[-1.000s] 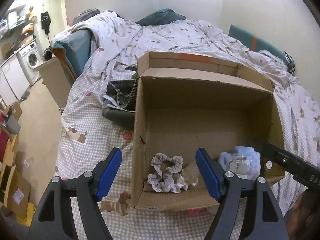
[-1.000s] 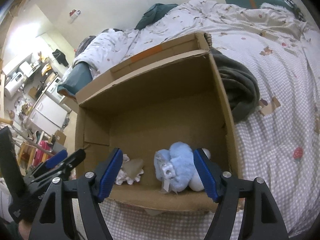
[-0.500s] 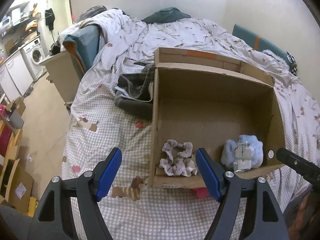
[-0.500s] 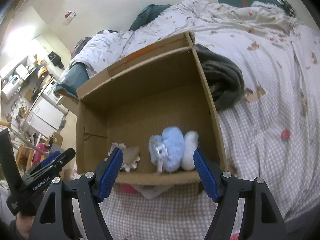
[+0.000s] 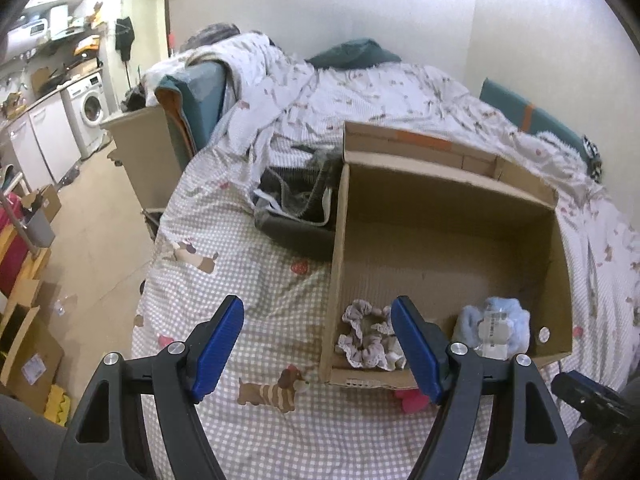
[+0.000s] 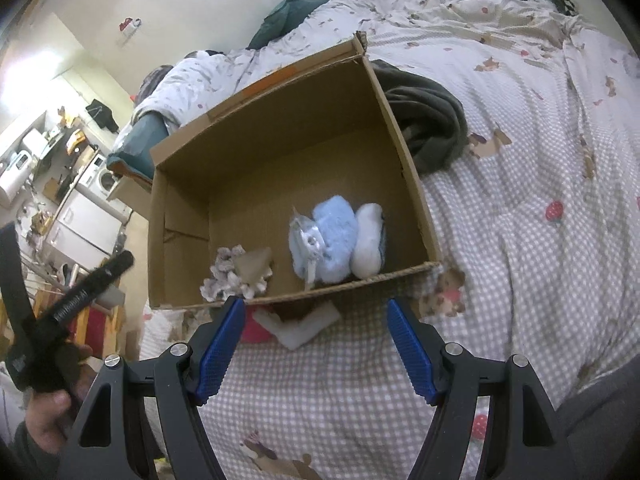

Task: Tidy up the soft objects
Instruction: 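Move both grippers back toward the sock and pink plush beside the box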

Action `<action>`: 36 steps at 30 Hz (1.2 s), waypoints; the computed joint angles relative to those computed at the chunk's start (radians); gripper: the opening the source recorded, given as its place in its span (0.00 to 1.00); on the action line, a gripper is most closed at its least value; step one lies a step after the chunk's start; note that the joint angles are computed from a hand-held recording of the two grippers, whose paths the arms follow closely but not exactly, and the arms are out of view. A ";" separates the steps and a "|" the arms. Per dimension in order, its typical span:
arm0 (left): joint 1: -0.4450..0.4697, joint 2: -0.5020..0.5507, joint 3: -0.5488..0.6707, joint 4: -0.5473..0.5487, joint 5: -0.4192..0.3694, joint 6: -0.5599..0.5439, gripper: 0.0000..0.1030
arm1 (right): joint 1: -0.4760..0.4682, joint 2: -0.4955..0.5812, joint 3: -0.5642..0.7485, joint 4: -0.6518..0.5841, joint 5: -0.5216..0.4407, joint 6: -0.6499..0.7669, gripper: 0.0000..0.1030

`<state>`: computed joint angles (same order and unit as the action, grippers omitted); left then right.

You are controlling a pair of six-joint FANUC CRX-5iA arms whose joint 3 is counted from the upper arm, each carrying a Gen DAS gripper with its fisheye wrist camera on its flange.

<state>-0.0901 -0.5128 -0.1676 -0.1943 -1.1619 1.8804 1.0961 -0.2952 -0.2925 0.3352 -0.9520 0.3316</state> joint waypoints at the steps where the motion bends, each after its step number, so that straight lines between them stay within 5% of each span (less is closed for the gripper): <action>1: -0.008 -0.008 0.001 -0.020 -0.011 0.003 0.72 | 0.006 0.002 0.000 0.006 -0.008 -0.004 0.75; 10: 0.146 -0.097 -0.078 0.145 -0.094 -0.026 0.72 | 0.015 -0.015 -0.031 0.036 0.024 -0.061 0.75; 21: -0.021 -0.042 -0.061 0.096 -0.142 0.005 0.72 | -0.031 0.035 0.024 -0.097 -0.094 0.032 0.75; 36: 0.049 -0.002 -0.077 0.138 -0.187 0.046 0.72 | -0.046 0.241 0.171 -0.228 -0.090 0.330 0.75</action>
<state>-0.0408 -0.5145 -0.2450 -0.0565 -1.3490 1.9261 1.0496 -0.0539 -0.1213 0.1075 -1.0416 0.6617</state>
